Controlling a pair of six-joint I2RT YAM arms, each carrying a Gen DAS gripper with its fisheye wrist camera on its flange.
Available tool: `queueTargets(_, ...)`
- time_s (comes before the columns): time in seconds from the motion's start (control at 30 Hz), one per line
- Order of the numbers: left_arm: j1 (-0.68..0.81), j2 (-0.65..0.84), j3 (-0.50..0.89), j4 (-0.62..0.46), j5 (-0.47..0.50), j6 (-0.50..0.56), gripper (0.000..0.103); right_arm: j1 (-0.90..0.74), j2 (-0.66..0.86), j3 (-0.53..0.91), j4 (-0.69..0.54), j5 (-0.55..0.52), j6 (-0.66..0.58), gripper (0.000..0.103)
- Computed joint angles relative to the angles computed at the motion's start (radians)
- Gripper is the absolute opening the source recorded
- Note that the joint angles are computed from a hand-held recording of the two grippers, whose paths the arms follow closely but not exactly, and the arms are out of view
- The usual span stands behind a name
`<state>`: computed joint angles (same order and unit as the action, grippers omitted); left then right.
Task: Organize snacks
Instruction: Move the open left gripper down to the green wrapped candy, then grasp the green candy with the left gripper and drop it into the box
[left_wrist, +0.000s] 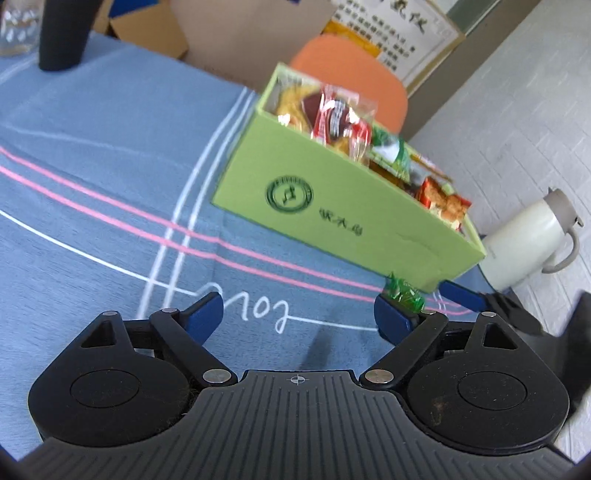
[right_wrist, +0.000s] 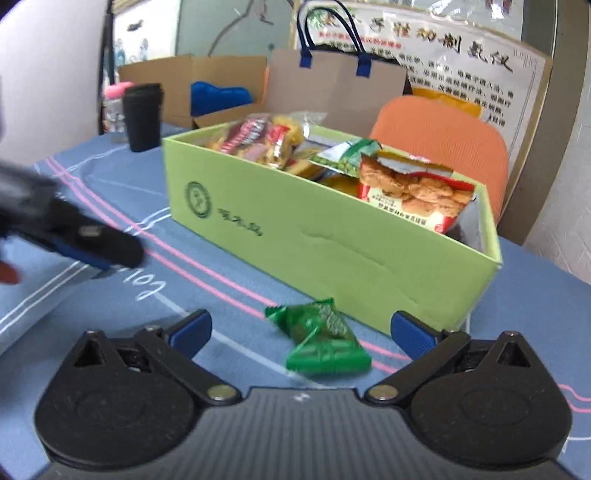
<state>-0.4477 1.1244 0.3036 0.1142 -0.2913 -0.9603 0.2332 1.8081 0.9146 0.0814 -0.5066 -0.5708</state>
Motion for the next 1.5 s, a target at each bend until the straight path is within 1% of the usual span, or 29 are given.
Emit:
queueTargets(0.03,-0.021,-0.033,-0.004,-0.027,-0.033,0.005,0.081,0.002,0.028,0.037,-0.037,-0.021,0.008,0.103)
queueTargets(0.1,-0.068,-0.092,-0.011,-0.097,-0.105,-0.005,0.083,-0.002,0.087,0.12,-0.151,-0.081,0.027,0.103)
queueTargets(0.17,-0.086,-0.147,-0.025,-0.144,-0.136,-0.012,0.084,-0.002,0.105,0.134,-0.188,-0.13,0.049,0.103)
queueTargets(0.3,-0.116,-0.254,-0.056,-0.219,-0.151,-0.044,0.084,0.022,0.038,0.039,-0.18,-0.189,0.051,0.103)
queueTargets(0.43,-0.127,-0.307,-0.063,-0.257,-0.14,-0.037,0.084,0.097,-0.068,-0.098,-0.127,-0.13,0.052,0.103)
queueTargets(0.53,-0.157,-0.326,-0.066,-0.269,-0.143,-0.04,0.084,0.121,-0.145,-0.178,-0.137,-0.153,0.046,0.102)
queueTargets(0.6,-0.161,-0.301,-0.064,-0.243,-0.13,-0.037,0.084,0.132,-0.217,-0.246,-0.1,-0.129,0.061,0.102)
queueTargets(0.67,-0.149,-0.273,-0.067,-0.201,-0.09,-0.032,0.084,0.13,-0.279,-0.302,-0.057,-0.107,0.092,0.102)
queueTargets(0.73,-0.137,-0.229,-0.075,-0.131,-0.05,-0.031,0.084,0.127,-0.319,-0.346,-0.003,-0.062,0.129,0.102)
queueTargets(0.8,-0.119,-0.157,-0.069,-0.062,-0.007,-0.032,0.084,0.119,-0.323,-0.365,0.031,-0.023,0.144,0.102)
queueTargets(0.87,-0.106,-0.076,-0.054,-0.004,0.024,-0.037,0.084,0.108,-0.298,-0.364,0.053,-0.027,0.156,0.102)
queueTargets(0.9,-0.108,-0.036,-0.043,0.016,0.025,-0.04,0.084,0.109,-0.282,-0.361,0.07,-0.029,0.166,0.102)
queueTargets(0.97,-0.122,0.036,-0.012,0.032,0.003,-0.043,0.084,0.118,-0.254,-0.361,0.11,-0.015,0.19,0.102)
queueTargets(1.0,-0.134,0.067,0.011,0.016,-0.024,-0.043,0.083,0.121,-0.235,-0.354,0.117,-0.007,0.198,0.102)
queueTargets(1.03,-0.145,0.097,0.033,-0.001,-0.051,-0.042,0.083,0.124,-0.217,-0.335,0.097,-0.001,0.2,0.102)
queueTargets(1.2,-0.172,0.184,0.07,0.023,-0.107,0.006,0.082,0.114,-0.205,-0.324,0.094,-0.019,0.201,0.102)
queueTargets(1.27,-0.193,0.22,0.096,0.008,-0.142,0.024,0.081,0.115,-0.206,-0.324,0.094,-0.015,0.197,0.102)
queueTargets(1.33,-0.201,0.221,0.1,-0.005,-0.153,0.031,0.076,0.114,-0.226,-0.341,0.097,0.0,0.21,0.102)
queueTargets(1.37,-0.198,0.208,0.092,-0.001,-0.141,0.032,0.073,0.113,-0.247,-0.36,0.105,0.009,0.212,0.102)
queueTargets(1.4,-0.192,0.183,0.075,0.011,-0.121,0.033,0.067,0.11,-0.272,-0.382,0.111,0.015,0.204,0.102)
queueTargets(1.5,-0.149,0.107,0.009,0.093,-0.024,0.037,0.067,0.122,-0.348,-0.436,0.133,0.049,0.207,0.102)
